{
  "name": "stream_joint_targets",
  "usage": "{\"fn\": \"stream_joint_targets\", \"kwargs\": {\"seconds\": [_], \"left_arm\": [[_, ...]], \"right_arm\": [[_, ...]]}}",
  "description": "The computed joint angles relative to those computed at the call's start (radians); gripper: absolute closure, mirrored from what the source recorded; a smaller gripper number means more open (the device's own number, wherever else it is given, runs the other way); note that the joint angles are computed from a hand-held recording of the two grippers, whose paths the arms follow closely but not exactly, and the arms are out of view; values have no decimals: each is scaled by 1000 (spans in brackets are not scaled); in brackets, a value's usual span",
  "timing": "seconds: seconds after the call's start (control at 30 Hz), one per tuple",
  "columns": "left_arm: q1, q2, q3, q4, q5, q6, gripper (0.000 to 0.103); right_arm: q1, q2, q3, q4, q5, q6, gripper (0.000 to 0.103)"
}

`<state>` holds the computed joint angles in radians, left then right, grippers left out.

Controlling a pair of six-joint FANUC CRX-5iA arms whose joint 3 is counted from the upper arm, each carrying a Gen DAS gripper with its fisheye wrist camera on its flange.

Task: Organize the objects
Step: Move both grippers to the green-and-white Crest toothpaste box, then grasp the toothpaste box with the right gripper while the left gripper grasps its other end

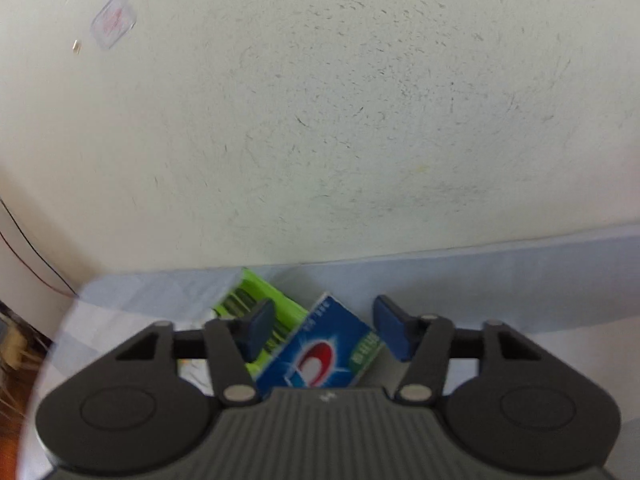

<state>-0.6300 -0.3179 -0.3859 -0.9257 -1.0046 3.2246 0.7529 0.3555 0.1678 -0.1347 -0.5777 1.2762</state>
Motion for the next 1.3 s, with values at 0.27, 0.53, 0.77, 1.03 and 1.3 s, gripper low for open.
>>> {"fn": "stream_joint_targets", "kwargs": {"seconds": [0.27,0.53,0.77,1.03,1.3], "left_arm": [[27,-35,-28,34,60,-65,30],[-31,-185,-109,-64,70,133,16],[13,-112,-73,-24,61,123,10],[105,-105,-102,67,226,-45,26],[-64,-116,-60,-76,116,96,29]], "right_arm": [[-59,-238,-184,-290,-93,293,58],[29,-495,-463,-139,14,364,40],[106,-453,-517,159,122,280,20],[92,-321,-397,33,75,390,29],[163,-479,-657,505,262,-41,37]]}}
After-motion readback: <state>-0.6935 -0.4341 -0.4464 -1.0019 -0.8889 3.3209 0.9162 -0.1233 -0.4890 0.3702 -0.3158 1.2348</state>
